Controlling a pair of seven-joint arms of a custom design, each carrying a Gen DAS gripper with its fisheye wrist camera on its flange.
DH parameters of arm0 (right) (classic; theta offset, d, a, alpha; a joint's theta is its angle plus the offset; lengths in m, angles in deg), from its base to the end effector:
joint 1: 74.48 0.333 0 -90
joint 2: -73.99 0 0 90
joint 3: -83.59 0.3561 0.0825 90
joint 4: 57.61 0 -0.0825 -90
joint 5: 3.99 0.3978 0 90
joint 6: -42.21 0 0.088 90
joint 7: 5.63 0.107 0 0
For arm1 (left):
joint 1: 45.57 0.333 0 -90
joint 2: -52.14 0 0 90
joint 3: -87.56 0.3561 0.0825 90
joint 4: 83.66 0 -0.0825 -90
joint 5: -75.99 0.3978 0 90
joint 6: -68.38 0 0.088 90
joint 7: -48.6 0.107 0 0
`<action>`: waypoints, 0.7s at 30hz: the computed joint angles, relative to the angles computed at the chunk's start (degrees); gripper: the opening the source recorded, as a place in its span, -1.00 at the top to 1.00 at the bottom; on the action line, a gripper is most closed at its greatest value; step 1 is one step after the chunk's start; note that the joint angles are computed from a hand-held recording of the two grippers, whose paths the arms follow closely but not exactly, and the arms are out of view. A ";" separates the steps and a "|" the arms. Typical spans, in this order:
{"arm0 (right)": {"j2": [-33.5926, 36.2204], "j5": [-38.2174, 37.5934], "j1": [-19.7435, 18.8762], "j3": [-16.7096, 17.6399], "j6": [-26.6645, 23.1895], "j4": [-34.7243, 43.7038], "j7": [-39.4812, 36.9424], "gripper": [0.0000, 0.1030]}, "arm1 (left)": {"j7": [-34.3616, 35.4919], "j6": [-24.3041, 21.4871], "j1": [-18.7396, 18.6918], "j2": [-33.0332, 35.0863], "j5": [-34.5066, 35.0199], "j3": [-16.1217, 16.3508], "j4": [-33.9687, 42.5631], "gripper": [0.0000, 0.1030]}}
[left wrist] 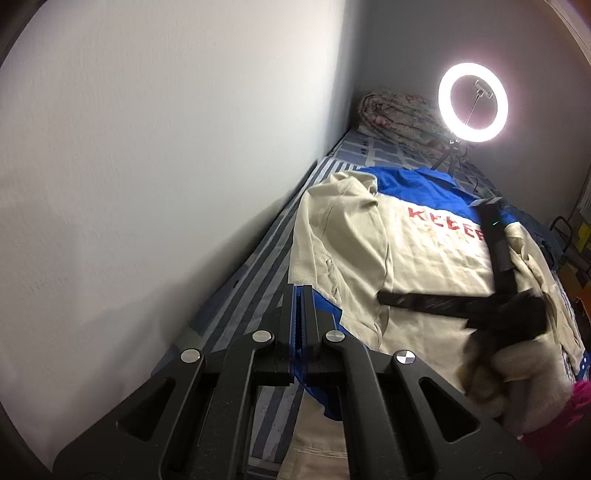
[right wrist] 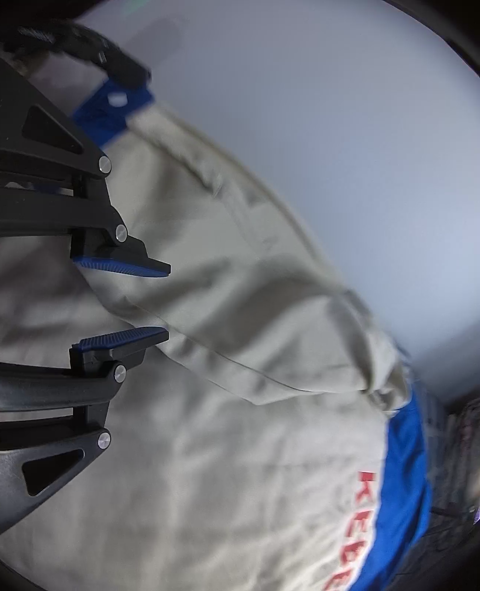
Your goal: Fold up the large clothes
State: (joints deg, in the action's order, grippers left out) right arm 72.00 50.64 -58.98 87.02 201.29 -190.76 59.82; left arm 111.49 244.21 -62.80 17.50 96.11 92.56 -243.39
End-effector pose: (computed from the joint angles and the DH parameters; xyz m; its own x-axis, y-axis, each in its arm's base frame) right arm 0.5219 0.1413 0.4248 0.0575 -0.8725 -0.4852 -0.8949 0.1704 -0.4125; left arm 0.3604 -0.1033 0.5086 -0.1299 -0.9832 0.1285 -0.6438 -0.0149 -0.7650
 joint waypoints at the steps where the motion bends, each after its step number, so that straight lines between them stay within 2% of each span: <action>1: 1.31 -1.73 0.10 0.32 0.52 0.29 3.13 0.42 | 0.42 -0.08 -0.50 -0.24 -0.11 0.57 0.17 1.00; 3: 3.79 5.29 0.11 0.45 -0.86 1.58 1.46 0.42 | 1.83 -0.69 -1.54 -0.47 -0.19 1.63 0.78 1.00; 6: 7.01 22.35 -0.57 1.39 -3.27 4.24 -5.39 0.41 | 3.33 -0.88 -1.42 -1.02 0.18 1.23 1.20 1.00; 7: 7.80 26.76 -0.93 1.63 -4.94 5.34 -8.26 0.41 | 3.30 -0.16 -0.93 -0.93 0.38 0.56 1.17 1.00; 8: 8.68 31.07 -1.64 1.68 -8.81 6.63 -11.83 0.41 | 3.42 0.41 -0.88 -1.36 0.55 0.34 0.93 1.00; 9: 9.37 31.79 -2.07 1.64 -12.29 7.63 -12.66 0.41 | 3.52 0.79 -1.05 -1.72 0.69 0.29 0.67 1.00; 10: 9.37 28.53 -1.87 1.61 -12.82 8.09 -10.80 0.41 | 3.67 1.10 -1.16 -2.25 1.05 -0.02 0.16 1.00; 14: 5.51 17.25 -1.91 0.26 -7.80 6.15 -8.28 0.38 | 5.94 0.98 -4.47 -4.34 2.30 0.54 -2.23 1.00; 17: 2.98 16.39 -3.79 -1.50 -7.12 5.92 -8.23 0.31 | 6.97 1.14 -6.21 -5.33 2.97 -0.47 -3.69 1.00; 20: 3.43 15.99 -5.25 -2.60 -8.15 9.97 -8.00 0.03 | 8.14 0.44 -9.23 -6.41 2.85 0.10 -4.83 1.00; 21: 3.45 16.37 -5.34 -2.42 -8.58 10.67 -8.46 -0.18 | 8.54 0.14 -10.05 -6.60 2.79 0.02 -5.12 1.00</action>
State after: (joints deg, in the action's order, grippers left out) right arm 75.45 67.01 -64.33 84.60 192.70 -180.09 51.36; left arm 120.03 244.35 -72.85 10.91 98.90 92.58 -248.50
